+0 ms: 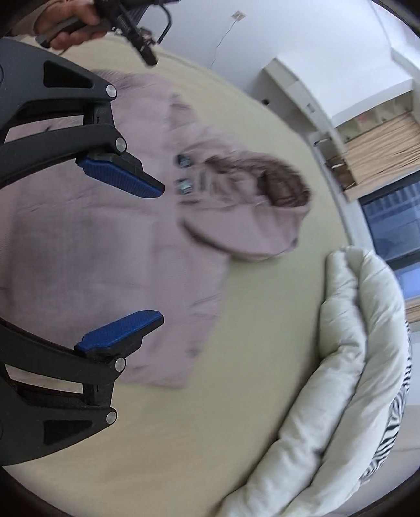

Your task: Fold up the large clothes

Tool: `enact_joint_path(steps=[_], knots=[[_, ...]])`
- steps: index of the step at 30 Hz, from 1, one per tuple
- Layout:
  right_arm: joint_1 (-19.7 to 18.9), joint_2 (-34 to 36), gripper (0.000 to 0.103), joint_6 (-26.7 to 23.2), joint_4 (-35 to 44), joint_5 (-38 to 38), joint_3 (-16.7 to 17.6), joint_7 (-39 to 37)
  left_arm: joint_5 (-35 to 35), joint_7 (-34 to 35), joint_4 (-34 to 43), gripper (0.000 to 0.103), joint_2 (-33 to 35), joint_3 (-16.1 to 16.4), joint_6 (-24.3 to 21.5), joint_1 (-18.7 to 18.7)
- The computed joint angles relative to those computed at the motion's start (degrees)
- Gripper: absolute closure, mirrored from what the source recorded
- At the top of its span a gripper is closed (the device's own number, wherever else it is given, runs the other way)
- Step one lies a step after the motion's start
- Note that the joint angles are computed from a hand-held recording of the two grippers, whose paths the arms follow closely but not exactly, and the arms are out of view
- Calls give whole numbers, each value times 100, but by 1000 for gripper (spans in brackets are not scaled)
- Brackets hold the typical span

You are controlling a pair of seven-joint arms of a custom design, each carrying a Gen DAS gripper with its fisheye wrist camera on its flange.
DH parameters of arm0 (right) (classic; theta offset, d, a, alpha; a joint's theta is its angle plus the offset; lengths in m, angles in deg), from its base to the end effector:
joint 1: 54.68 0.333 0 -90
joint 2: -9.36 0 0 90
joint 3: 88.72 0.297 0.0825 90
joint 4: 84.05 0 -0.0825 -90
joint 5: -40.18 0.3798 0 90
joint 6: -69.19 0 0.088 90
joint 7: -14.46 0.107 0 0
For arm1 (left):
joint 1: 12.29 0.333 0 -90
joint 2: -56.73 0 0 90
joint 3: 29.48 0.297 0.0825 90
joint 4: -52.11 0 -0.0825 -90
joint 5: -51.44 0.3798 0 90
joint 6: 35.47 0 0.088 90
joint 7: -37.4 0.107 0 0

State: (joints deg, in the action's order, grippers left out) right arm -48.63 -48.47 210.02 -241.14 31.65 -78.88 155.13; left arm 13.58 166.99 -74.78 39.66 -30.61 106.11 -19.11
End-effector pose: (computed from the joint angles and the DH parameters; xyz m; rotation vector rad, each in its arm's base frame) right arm 0.3064 0.0946 0.5551 -1.1997 2.1461 -0.5610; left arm 0.5032 -0.0695 0.5448 -1.4958 2.3073 -1.0471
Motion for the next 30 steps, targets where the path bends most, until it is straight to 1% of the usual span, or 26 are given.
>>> enact_joint_path(steps=[1, 2, 3, 4, 5, 6, 7, 8, 9, 10, 12, 13, 14, 15, 17, 19, 20, 21, 22, 23, 24, 25, 27, 28, 29, 30], knots=[[-41, 364, 30, 263, 196, 5, -203, -156, 171, -96, 288, 33, 296, -134, 155, -18], [-83, 772, 30, 420, 445, 21, -365, -327, 297, -192, 510, 33, 511, -251, 273, -49], [-115, 1016, 30, 498, 602, 27, -463, -484, 333, -282, 811, 32, 766, -336, 287, -99], [-168, 1423, 30, 704, 834, 7, -580, -693, 349, -434, 1282, 28, 1142, -418, 155, -144], [-176, 1899, 30, 933, 1133, 27, -724, -947, 535, -743, 1701, 27, 1492, -538, 95, -148], [-165, 2206, 30, 1040, 1350, 110, -825, -1120, 805, -1027, 2006, 24, 1768, -654, 157, -156], [-117, 2586, 30, 1190, 1605, 270, -976, -1305, 1131, -1275, 2282, 23, 2032, -758, 253, -184], [-42, 2975, 30, 1319, 1885, 502, -1146, -1495, 1687, -1647, 2663, 23, 2395, -855, 377, -272], [66, 3336, 30, 1439, 2150, 799, -1324, -1716, 2112, -1919, 2939, 20, 2645, -897, 424, -337], [129, 3753, 30, 1580, 2424, 1063, -1448, -1923, 2551, -2245, 3179, 16, 2877, -907, 475, -427], [6, 4265, 30, 1704, 2810, 1178, -1377, -2037, 3178, -2802, 3779, 14, 3428, -898, 401, -578], [-32, 4507, 30, 1770, 2983, 1203, -1339, -2115, 3418, -3009, 4102, 14, 3701, -881, 267, -640], [-87, 4740, 30, 1783, 3155, 1157, -1276, -2118, 3786, -3269, 4403, 14, 3976, -797, 114, -762], [-147, 4936, 30, 1732, 3306, 1062, -1211, -2063, 4005, -3372, 4582, 15, 4150, -771, -17, -806], [-216, 5288, 30, 1584, 3588, 785, -1110, -1876, 4066, -3378, 4854, 32, 4399, -852, -226, -744], [-253, 5552, 30, 1502, 3847, 247, -1037, -1513, 3608, -3162, 4926, 50, 4447, -1097, -301, -466], [-240, 5681, 30, 1469, 3983, -7, -1027, -1345, 3442, -3100, 4883, 57, 4403, -1159, -261, -372], [-215, 5822, 30, 1353, 4159, -304, -1029, -1162, 3304, -3035, 4839, 70, 4362, -1208, -223, -302], [-170, 6001, 29, 1091, 4404, -695, -1042, -916, 3189, -2975, 4790, 80, 4315, -1245, -207, -252], [-102, 6237, 29, 673, 4730, -931, -1062, -762, 3048, -2869, 4669, 84, 4219, -1298, -141, -188], [-61, 6464, 29, 379, 5010, -794, -1071, -848, 3013, -2762, 4493, 87, 4097, -1311, -1, -179], [-42, 6619, 30, 345, 5160, -614, -1078, -993, 3033, -2667, 4345, 90, 3991, -1306, 138, -197], [86, 6808, 54, 216, 5400, -794, -1159, -983, 2781, -2342, 3990, 91, 3730, -1396, 375, -82], [114, 6828, 76, 194, 5441, -774, -1184, -991, 2644, -2225, 3933, 92, 3662, -1421, 431, -39], [125, 6808, 82, 191, 5442, -711, -1212, -932, 2443, -2073, 3750, 92, 3512, -1461, 558, 33], [126, 6695, 86, 336, 5304, -690, -1243, -854, 2209, -1920, 3598, 92, 3377, -1499, 637, 106]])
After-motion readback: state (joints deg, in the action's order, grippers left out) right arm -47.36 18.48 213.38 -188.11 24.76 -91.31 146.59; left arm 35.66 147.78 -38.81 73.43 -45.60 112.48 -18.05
